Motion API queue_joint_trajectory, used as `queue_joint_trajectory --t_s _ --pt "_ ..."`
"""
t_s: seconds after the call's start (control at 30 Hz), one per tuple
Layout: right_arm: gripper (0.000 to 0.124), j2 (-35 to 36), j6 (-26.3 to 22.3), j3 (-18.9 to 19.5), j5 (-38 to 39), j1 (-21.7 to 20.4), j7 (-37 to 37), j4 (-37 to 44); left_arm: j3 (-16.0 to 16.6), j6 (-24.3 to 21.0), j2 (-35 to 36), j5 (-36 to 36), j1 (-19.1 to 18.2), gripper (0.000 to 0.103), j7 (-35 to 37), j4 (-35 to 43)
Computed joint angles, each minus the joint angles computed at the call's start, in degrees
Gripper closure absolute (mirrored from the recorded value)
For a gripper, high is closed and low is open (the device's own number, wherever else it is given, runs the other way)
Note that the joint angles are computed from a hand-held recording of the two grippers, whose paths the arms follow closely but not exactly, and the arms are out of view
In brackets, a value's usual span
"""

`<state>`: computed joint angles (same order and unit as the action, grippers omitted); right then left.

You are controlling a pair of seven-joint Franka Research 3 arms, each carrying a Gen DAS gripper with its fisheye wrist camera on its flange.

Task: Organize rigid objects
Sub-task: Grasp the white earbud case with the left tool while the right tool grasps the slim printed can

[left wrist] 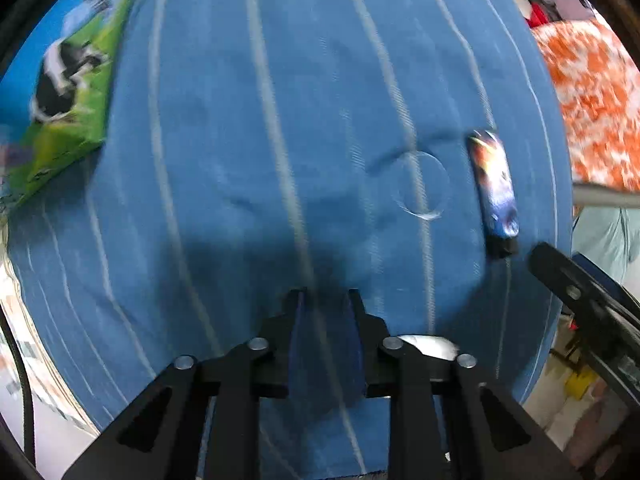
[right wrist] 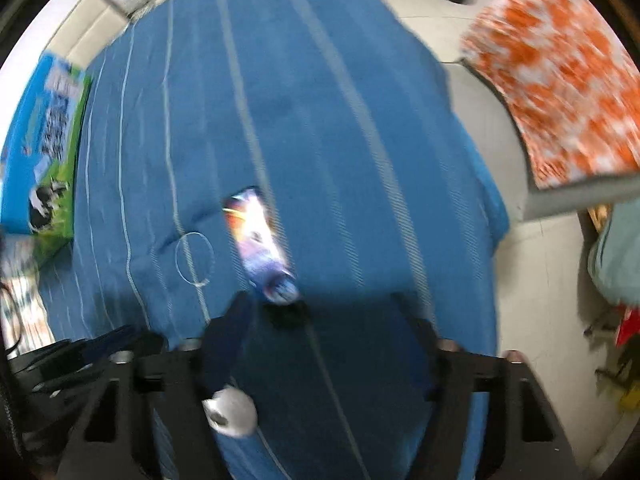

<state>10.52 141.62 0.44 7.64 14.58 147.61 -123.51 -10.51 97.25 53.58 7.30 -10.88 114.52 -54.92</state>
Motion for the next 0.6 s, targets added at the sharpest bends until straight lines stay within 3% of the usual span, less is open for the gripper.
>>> queue_joint_trajectory --t_s 0.07,0.13,0.2,0.4,0.53,0.6 --pt "0.067 2.58 -1.86 -0.16 -1.1 0.17 -1.23 3.26 -0.23 -2.54 1.73 -1.24 0.65 0.069 -0.14 3.8" --pt "0.091 4.04 -4.28 -0.41 -3.36 0.65 -2.65 6.02 -0.57 -1.99 0.76 -2.15 1.5 0.047 0.26 2.78" --pt "0.098 4.23 -6.23 -0.3 -3.6 0.91 -3.51 6.83 -1.15 -2.21 -0.38 -3.44 2.6 0.037 1.12 1.42" --pt "0.098 -2.83 -5.43 1.08 1.93 1.08 -2.16 -2.38 -1.72 -3.25 -5.97 -2.88 3.09 0.037 5.7 -8.25" --pt "0.098 -7.26 -3.13 2.46 5.5 1.57 0.48 -8.6 -2.06 -1.1 -9.45 -1.48 1.95 0.037 7.24 -15.92" --pt "0.098 -8.44 -1.23 2.91 6.11 1.77 2.04 -10.47 -2.23 -2.05 -8.68 -1.44 1.18 0.035 7.13 -15.36"
